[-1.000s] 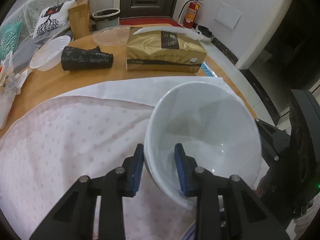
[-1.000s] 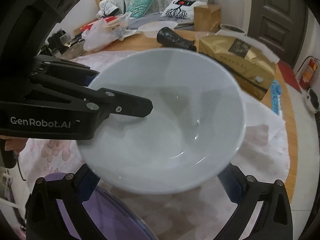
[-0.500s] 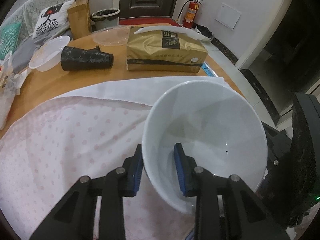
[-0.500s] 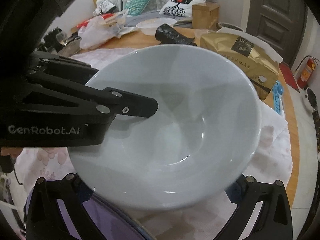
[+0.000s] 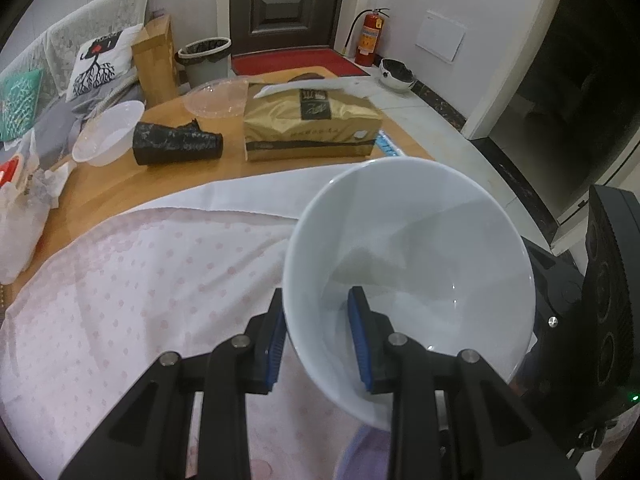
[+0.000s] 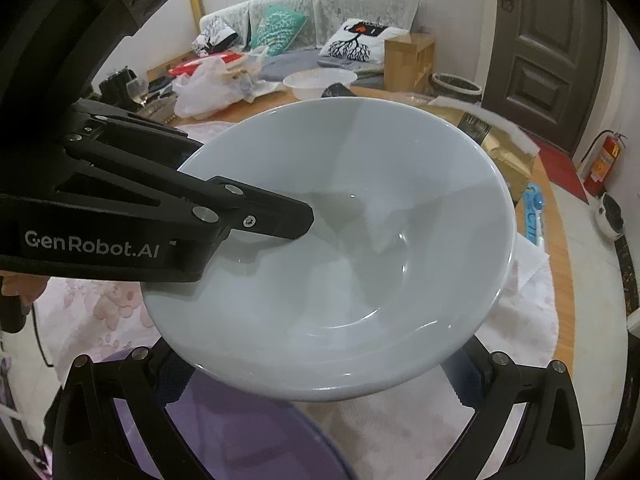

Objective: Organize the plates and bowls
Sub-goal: 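Carry the white bowl with the left gripper over the purple plate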

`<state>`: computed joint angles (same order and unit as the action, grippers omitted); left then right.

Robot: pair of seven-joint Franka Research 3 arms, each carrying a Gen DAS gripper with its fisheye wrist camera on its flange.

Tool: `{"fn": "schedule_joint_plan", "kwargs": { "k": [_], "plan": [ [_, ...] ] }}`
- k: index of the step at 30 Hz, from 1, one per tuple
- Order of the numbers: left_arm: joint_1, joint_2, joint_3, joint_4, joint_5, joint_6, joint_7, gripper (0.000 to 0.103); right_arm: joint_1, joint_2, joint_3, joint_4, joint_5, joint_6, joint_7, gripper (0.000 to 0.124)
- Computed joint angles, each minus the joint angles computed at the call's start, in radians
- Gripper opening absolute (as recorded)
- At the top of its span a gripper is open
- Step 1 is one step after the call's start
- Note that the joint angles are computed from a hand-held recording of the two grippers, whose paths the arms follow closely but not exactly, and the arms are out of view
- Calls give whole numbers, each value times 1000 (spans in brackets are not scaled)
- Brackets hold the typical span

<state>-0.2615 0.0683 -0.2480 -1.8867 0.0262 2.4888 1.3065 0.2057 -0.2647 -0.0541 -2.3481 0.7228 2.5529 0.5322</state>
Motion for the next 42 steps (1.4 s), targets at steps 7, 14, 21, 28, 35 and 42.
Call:
{"fn": "schedule_joint_plan", "kwargs": {
  "k": [7,14,21,28,35,42],
  "plan": [
    [-24,-93,-10,-61,28,-11,-30,27,0,-128,-4,-83,-22,-8,19,101],
    [-53,-204,-10,-158,31,-8,-58,27,13,-247,-16,-161,-59,-33,45,101],
    [-86,-289,-12,-250,20,-3,-89,27,15,-366,-17,-255,-102,-61,77,101],
    [-115,-332,-18,-308,23,-18,-131,27,13,-450,-30,-333,-129,-100,99,101],
    [-139,-350,-16,-365,13,-6,-155,27,6,-488,-29,-388,-161,-118,106,101],
    [-149,-338,-5,-385,-16,35,-141,27,7,-479,-35,-399,-171,-100,99,101]
  ]
}}
